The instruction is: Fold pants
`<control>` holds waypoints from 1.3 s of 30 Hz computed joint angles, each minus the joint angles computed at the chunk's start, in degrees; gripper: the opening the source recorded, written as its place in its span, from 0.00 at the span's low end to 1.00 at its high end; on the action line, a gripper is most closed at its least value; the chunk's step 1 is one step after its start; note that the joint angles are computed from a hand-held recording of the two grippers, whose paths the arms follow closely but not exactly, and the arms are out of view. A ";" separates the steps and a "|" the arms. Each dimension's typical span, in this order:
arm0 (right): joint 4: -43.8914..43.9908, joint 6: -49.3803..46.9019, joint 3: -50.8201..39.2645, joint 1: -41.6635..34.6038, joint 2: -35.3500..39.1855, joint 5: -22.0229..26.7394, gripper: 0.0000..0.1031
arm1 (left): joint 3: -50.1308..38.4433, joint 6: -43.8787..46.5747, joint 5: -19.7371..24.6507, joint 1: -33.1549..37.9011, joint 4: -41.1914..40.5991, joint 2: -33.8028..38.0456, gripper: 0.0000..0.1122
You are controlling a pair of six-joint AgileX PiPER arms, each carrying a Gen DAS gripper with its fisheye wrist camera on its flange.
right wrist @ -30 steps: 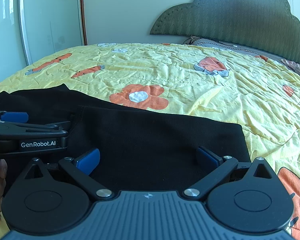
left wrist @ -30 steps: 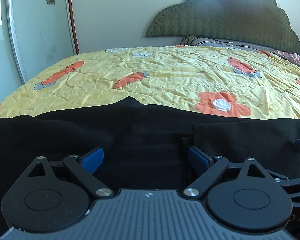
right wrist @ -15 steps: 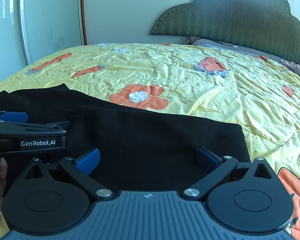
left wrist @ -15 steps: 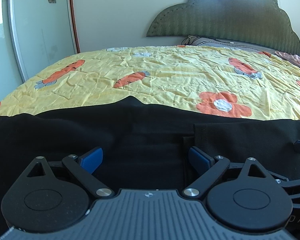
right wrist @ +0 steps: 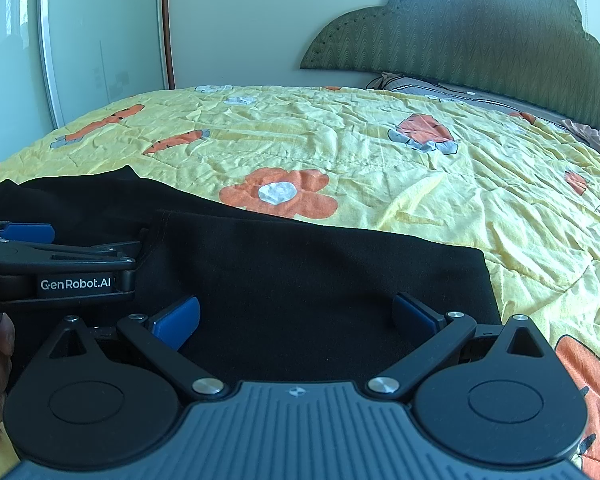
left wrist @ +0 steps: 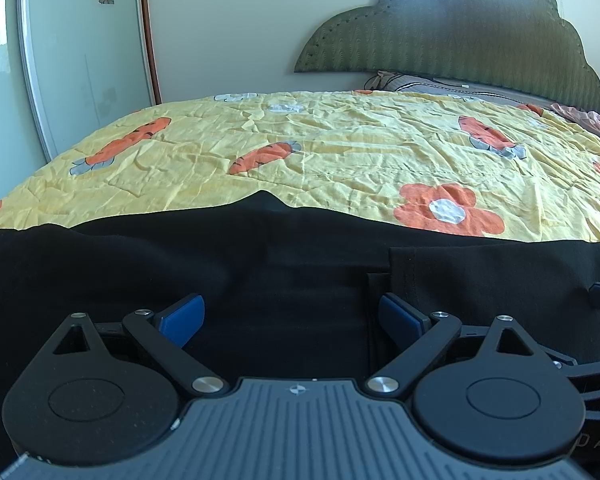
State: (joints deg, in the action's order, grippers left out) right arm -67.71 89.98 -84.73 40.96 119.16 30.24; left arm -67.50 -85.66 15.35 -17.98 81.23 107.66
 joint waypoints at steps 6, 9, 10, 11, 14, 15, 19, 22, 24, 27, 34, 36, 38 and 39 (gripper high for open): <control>0.01 0.01 -0.12 0.02 0.07 0.04 1.00 | -0.01 0.05 -0.09 0.07 -0.03 0.01 0.83; 0.01 0.01 -0.06 0.02 0.02 0.04 1.00 | -0.01 0.06 -0.06 0.05 -0.05 0.00 0.83; -0.06 0.11 0.08 0.03 -0.08 0.02 1.00 | -0.03 0.12 -0.10 0.09 -0.08 0.01 0.83; 0.01 0.03 0.00 0.03 -0.03 0.03 1.00 | -0.03 0.12 -0.10 0.09 -0.08 0.01 0.83; 0.01 0.01 0.02 0.04 -0.06 0.05 1.00 | -0.04 0.15 -0.14 0.12 -0.13 0.02 0.84; 0.01 0.01 0.02 0.04 -0.06 0.05 1.00 | -0.04 0.15 -0.14 0.12 -0.13 0.02 0.84; 0.01 0.01 0.02 0.04 -0.06 0.05 1.00 | -0.03 0.11 -0.20 0.17 -0.08 0.03 0.84; -0.02 0.06 0.08 0.05 -0.09 0.06 1.00 | -0.01 0.08 -0.23 0.19 -0.03 0.03 0.84; 0.02 0.01 -0.02 0.05 -0.02 0.07 1.00 | -0.01 0.10 -0.25 0.21 -0.05 0.03 0.84; -0.01 0.04 0.00 0.07 -0.04 0.09 1.00 | -0.02 0.28 -0.32 0.27 -0.22 0.00 0.84; 0.00 -0.04 -0.01 0.11 -0.04 0.23 1.00 | -0.01 0.37 -0.63 0.50 -0.47 0.02 0.84; 0.00 -0.03 -0.02 0.10 -0.01 0.19 1.00 | 0.01 0.45 -0.70 0.54 -0.58 0.00 0.84; -0.03 0.04 0.00 0.06 -0.02 0.09 1.00 | 0.02 0.78 -0.99 0.71 -1.04 -0.03 0.84; -0.25 0.34 0.18 0.05 -0.12 -0.03 1.00 | -0.08 1.44 -1.34 0.91 -1.84 0.01 0.84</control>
State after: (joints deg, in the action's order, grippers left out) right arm -67.96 90.31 -84.54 41.01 119.04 30.21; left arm -67.58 -84.22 14.01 -17.07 79.39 107.67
